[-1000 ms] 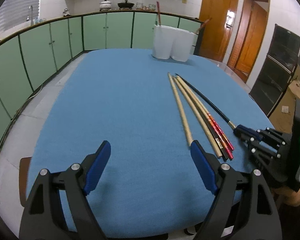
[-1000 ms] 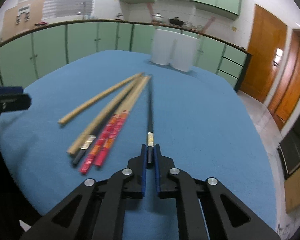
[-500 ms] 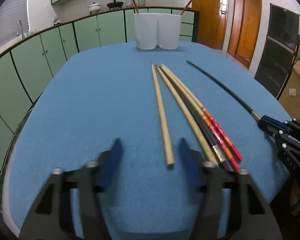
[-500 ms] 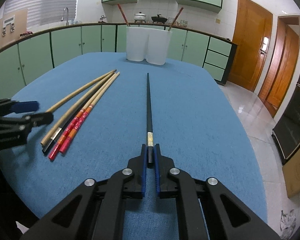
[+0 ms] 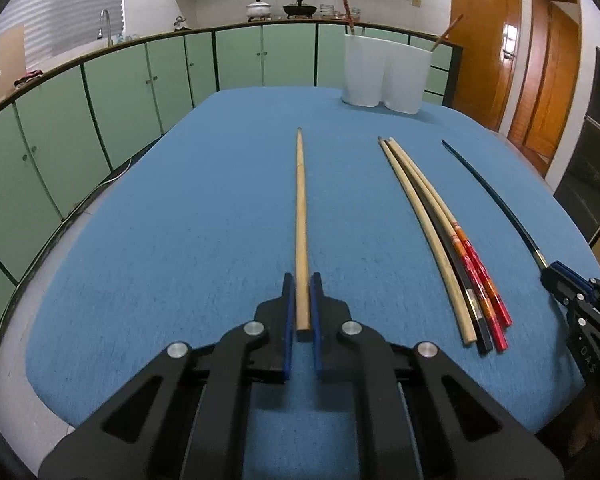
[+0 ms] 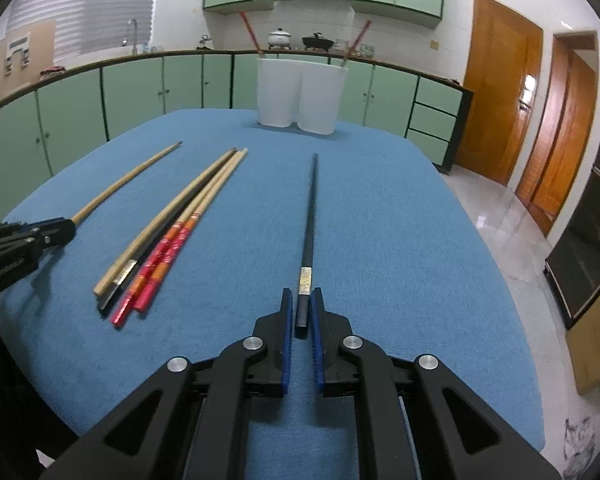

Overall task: Organize utensils
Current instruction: 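Lift and carry both held chopsticks toward the white holder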

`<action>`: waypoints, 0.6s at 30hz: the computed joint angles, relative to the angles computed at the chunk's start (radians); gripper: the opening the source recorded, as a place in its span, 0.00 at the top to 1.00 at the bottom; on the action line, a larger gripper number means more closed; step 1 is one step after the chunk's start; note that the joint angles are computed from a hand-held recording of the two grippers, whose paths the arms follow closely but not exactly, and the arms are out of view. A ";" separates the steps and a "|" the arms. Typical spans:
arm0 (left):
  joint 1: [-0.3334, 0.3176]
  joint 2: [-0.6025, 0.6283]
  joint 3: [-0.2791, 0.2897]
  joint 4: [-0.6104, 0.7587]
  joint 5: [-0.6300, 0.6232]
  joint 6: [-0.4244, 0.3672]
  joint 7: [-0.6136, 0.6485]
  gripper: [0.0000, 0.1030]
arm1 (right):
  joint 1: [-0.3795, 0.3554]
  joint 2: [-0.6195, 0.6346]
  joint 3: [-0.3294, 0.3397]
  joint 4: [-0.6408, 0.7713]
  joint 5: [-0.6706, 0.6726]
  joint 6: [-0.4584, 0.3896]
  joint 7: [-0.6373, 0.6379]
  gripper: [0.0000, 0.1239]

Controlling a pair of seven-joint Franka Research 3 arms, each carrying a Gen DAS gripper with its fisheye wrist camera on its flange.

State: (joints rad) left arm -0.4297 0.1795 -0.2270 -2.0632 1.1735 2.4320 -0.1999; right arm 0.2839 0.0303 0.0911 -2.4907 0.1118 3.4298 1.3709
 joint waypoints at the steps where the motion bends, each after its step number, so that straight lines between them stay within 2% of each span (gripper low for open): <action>1: 0.005 -0.001 0.002 -0.001 0.002 0.014 0.006 0.89 | 0.000 0.000 0.000 -0.001 0.000 0.002 0.000 0.92; 3: 0.016 -0.010 0.009 -0.013 0.011 0.047 0.005 0.80 | -0.021 0.001 0.001 -0.003 -0.063 0.002 0.056 0.91; 5: 0.022 -0.011 0.011 -0.017 0.020 0.064 -0.003 0.80 | -0.017 0.001 -0.002 -0.006 -0.052 0.008 0.043 0.92; 7: 0.027 -0.016 0.011 -0.029 0.029 0.084 -0.013 0.85 | -0.031 -0.005 -0.001 -0.005 -0.102 -0.004 0.082 0.93; 8: 0.029 -0.021 0.010 -0.035 0.028 0.091 -0.014 0.94 | -0.047 -0.010 0.000 -0.006 -0.165 -0.011 0.140 0.94; 11: 0.039 -0.044 0.007 -0.053 0.003 0.107 -0.001 0.94 | -0.070 -0.034 -0.020 -0.011 -0.344 -0.023 0.303 0.94; 15: 0.046 -0.083 -0.004 -0.072 -0.017 0.110 0.003 0.94 | -0.017 -0.077 -0.124 -0.017 -0.583 -0.029 0.512 0.94; 18: 0.055 -0.131 -0.016 -0.102 -0.025 0.114 -0.001 0.94 | 0.072 -0.111 -0.235 -0.023 -0.694 -0.036 0.611 0.94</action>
